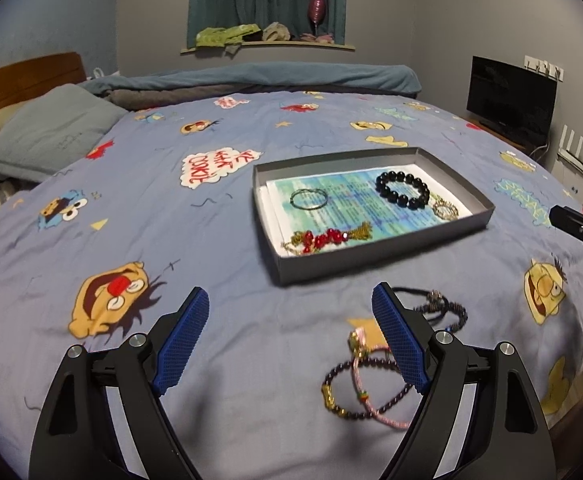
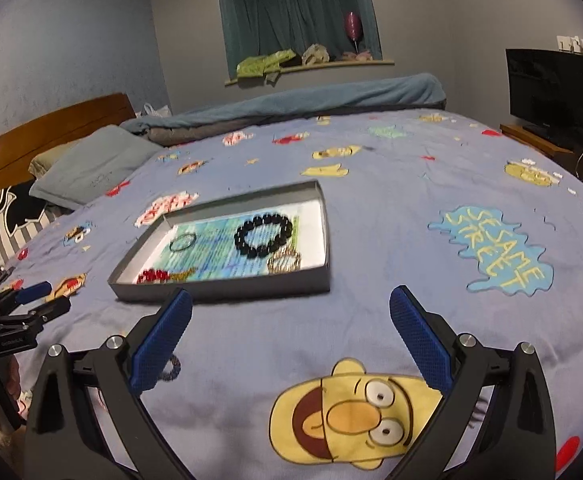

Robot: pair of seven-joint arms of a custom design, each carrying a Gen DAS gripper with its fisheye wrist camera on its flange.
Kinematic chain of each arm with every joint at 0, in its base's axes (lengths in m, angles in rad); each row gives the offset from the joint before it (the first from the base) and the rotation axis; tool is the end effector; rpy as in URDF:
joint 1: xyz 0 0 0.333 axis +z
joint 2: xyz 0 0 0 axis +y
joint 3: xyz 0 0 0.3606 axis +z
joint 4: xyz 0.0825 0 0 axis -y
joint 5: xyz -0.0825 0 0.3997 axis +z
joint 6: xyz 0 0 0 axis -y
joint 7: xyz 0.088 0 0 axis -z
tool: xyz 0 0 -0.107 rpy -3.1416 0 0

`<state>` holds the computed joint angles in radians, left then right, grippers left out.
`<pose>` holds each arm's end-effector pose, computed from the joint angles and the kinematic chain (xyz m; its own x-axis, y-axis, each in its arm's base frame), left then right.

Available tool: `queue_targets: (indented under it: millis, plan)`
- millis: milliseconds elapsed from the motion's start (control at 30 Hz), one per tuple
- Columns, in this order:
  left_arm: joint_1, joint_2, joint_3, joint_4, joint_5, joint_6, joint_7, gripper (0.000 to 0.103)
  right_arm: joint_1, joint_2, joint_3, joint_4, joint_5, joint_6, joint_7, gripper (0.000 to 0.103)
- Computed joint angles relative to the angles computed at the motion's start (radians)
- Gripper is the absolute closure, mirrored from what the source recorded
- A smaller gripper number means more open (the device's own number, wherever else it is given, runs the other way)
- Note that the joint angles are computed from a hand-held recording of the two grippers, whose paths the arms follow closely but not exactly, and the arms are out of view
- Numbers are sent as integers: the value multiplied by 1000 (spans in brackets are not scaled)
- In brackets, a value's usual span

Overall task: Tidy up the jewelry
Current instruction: 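Withdraw both tools from the box toward the remaining bracelets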

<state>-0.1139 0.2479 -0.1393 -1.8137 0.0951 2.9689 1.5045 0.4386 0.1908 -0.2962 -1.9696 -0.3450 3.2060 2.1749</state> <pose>0.6764 -0.1710 0.5516 -0.2502 -0.9682 0.0024 -0.5945 0.1517 -0.7896 0.6459 0.1399 0.5389 0.0353 -0.9831 -0.1794 -0.5114 0.1365 -0.8484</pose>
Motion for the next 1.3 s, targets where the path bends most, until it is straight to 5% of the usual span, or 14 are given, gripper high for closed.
queue_targets:
  millis: [133,233,400,733,867,967,1067,1300]
  plan:
    - [18,-15,-23,-24,-36,-14,40,19,-39,-9,58,-17,22,-12,-42,5]
    - [31,-27,-39,-42,-70,-13,77,19,-6,-18,30,-34,-12,-14,-18,5]
    - [35,-40,-45,-64,-97,-6,117,19,-161,-27,222,-58,112,-6,-133,5]
    - [39,-51,-49,-81,-133,-31,173,19,-136,-22,231,-60,190,-16,-224,5]
    - [72,-52,-90,-80,-221,-72,277,19,-197,-21,310,-61,249,-27,-300,5]
    - [88,-54,-113,-77,-307,-113,368,27,-253,-14,390,-58,316,-46,-392,5]
    - [53,-45,-79,-66,-265,-154,354,48,-250,-3,406,-50,350,-58,-453,6]
    - [38,-21,-73,-34,-267,-215,376,73,-227,41,414,6,391,-99,-532,35]
